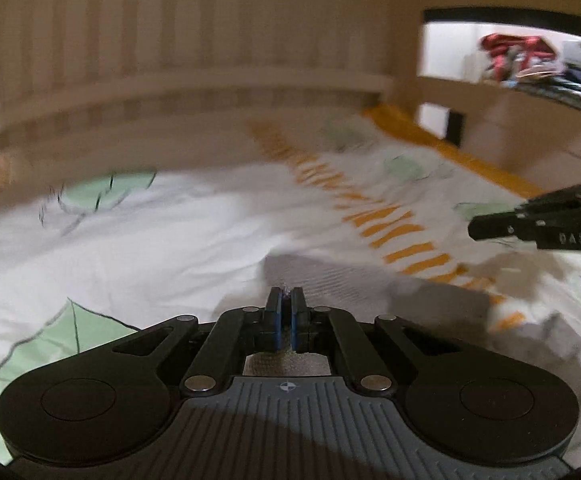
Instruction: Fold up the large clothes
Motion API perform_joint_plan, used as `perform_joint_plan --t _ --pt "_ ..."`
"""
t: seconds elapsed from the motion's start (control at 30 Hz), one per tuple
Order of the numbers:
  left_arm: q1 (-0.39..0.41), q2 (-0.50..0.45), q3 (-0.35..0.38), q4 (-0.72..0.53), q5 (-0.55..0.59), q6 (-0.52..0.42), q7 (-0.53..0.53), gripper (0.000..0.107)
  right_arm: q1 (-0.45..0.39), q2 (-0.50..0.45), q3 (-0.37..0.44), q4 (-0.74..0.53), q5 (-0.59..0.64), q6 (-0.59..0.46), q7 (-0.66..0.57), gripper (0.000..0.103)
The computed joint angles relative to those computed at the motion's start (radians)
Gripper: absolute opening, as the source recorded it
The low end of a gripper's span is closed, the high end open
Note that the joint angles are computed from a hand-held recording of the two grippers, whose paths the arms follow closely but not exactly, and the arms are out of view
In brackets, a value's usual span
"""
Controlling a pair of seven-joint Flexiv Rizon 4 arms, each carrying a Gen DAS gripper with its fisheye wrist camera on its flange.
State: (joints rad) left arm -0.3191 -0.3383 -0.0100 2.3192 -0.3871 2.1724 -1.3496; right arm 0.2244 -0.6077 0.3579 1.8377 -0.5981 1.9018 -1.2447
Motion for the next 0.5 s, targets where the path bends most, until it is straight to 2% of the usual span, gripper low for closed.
perform_joint_plan --t 0.07,0.13,0.17,0.2,0.27,0.37,0.43,0.5 --pt "-0.021 0.025 -0.002 0.029 -0.005 -0.008 0.01 0.004 -0.045 0.041 0.028 0.072 -0.019 0.055 -0.005 0.004" --pt "-0.056 0.044 0.007 0.047 -0.049 -0.039 0.037 0.004 -0.119 0.064 0.085 0.12 -0.084 0.042 0.042 0.005" --pt "-0.085 0.047 0.018 0.051 -0.09 -0.046 0.058 0.004 -0.121 0.078 0.083 0.135 -0.093 0.035 0.055 0.007" --pt "-0.093 0.047 0.018 0.052 -0.107 -0.048 0.061 0.004 -0.139 0.083 0.097 0.145 -0.118 0.018 0.069 0.009" --pt "-0.079 0.054 0.007 0.057 -0.101 -0.053 0.039 0.004 -0.125 0.099 0.084 0.153 -0.119 -0.011 0.077 0.013" --pt "-0.067 0.056 0.001 0.057 -0.081 -0.048 0.03 0.004 -0.178 0.064 0.168 0.098 -0.153 -0.1 0.074 0.017" --pt "-0.039 0.048 -0.01 0.051 -0.04 -0.044 0.008 0.004 -0.165 0.04 0.182 0.049 -0.143 -0.144 0.049 0.054" --pt "-0.004 0.044 -0.023 0.053 0.01 -0.041 -0.029 0.004 -0.175 -0.007 0.229 -0.008 -0.137 -0.192 0.015 0.061"
